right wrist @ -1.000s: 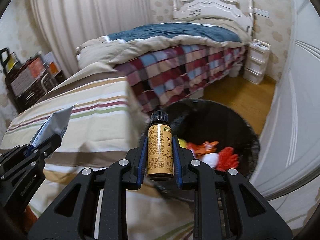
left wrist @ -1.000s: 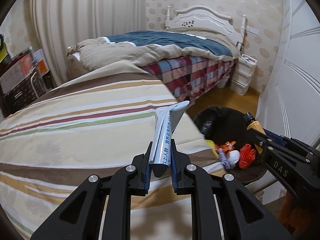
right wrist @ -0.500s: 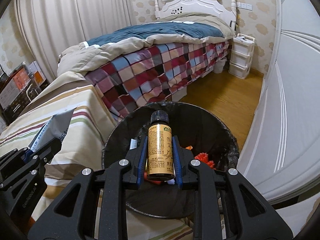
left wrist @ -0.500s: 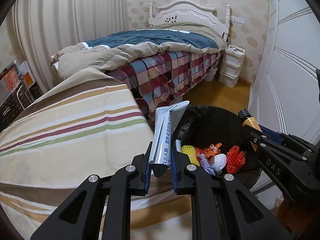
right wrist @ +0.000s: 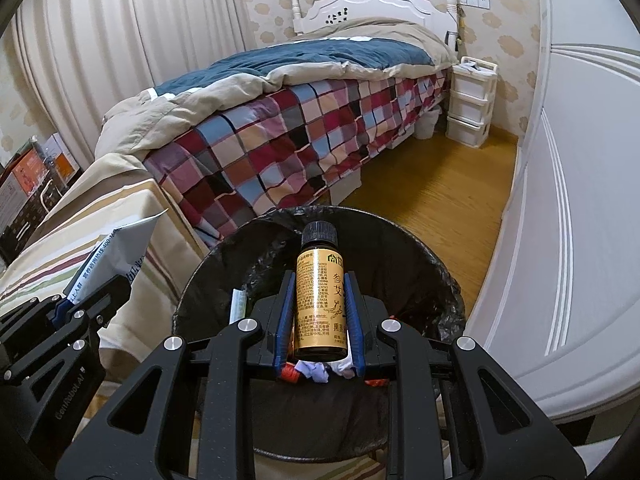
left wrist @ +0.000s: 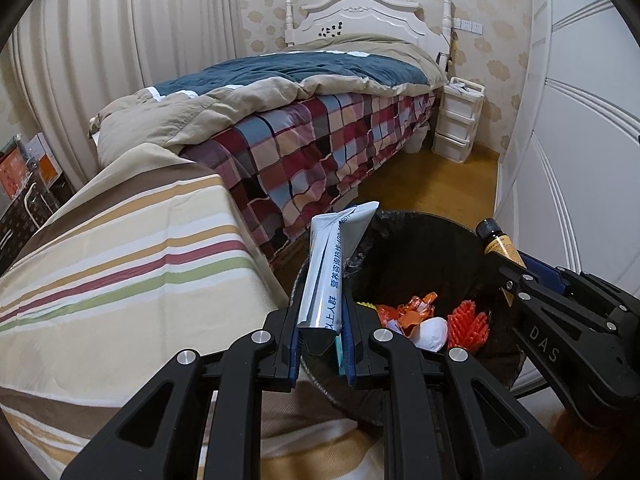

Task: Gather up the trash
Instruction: 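Carry both items over the black bin and open both tools to drop them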

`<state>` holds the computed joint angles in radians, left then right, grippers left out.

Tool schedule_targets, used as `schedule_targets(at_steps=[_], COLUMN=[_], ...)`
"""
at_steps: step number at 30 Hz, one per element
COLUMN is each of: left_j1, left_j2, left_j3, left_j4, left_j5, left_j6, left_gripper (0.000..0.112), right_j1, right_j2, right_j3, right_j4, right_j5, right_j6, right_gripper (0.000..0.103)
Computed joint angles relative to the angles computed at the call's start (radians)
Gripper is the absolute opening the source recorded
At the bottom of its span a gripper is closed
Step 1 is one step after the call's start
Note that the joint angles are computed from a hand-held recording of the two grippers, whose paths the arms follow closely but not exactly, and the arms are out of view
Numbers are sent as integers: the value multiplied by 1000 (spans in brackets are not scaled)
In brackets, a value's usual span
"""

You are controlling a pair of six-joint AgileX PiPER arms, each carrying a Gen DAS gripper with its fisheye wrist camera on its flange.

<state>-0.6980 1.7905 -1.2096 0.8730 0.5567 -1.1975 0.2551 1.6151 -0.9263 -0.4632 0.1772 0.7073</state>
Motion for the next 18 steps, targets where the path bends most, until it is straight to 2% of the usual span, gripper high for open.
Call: schedule_targets(at_steps=[9, 11, 13, 18], left_j1=[-5, -4, -2, -7], left_j2=[59, 66, 65, 42], left_j3=[-75, -80, -76, -45], left_j4=[-31, -41, -39, 13], left_j5=[24, 26, 29, 29], left_j6=[49, 57, 47, -19], left_gripper=[20, 26, 43, 65], right_j1=[-22, -25, -23, -11], right_j2=[38, 43, 43, 30], right_j3=[-21, -21, -18, -9], right_j4=[56, 41, -22, -189], right_j5=[-6, -8, -5, 13], right_j6=[-53, -39, 30, 210], right_gripper=[24, 27, 38, 53])
